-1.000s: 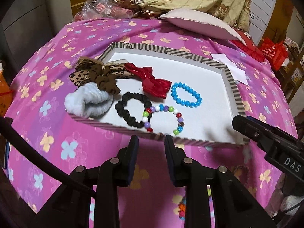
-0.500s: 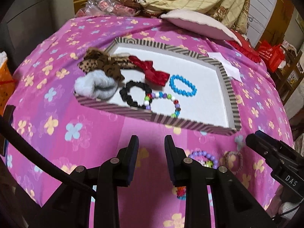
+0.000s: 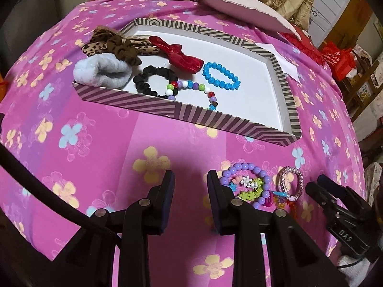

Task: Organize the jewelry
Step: 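Withdraw both tools from the tray back over the remaining bracelets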

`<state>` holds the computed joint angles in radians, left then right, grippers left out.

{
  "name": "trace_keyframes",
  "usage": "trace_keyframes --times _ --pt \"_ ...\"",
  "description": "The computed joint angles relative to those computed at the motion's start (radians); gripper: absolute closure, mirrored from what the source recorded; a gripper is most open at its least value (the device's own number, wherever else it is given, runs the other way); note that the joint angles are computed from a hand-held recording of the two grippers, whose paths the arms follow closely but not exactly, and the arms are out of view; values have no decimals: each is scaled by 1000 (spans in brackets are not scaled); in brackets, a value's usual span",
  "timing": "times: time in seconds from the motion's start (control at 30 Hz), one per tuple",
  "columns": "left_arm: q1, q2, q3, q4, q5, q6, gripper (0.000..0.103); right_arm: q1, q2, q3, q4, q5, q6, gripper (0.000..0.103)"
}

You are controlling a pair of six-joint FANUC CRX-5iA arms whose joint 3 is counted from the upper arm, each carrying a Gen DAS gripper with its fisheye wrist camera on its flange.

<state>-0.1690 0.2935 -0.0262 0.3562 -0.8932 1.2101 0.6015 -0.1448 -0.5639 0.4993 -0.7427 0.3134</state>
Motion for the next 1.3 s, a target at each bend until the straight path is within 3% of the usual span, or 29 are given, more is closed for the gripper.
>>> trace_keyframes --times 1.3 --pt "-22 -85 -62 -8 66 -25 53 40 -55 -16 63 1 -85 47"
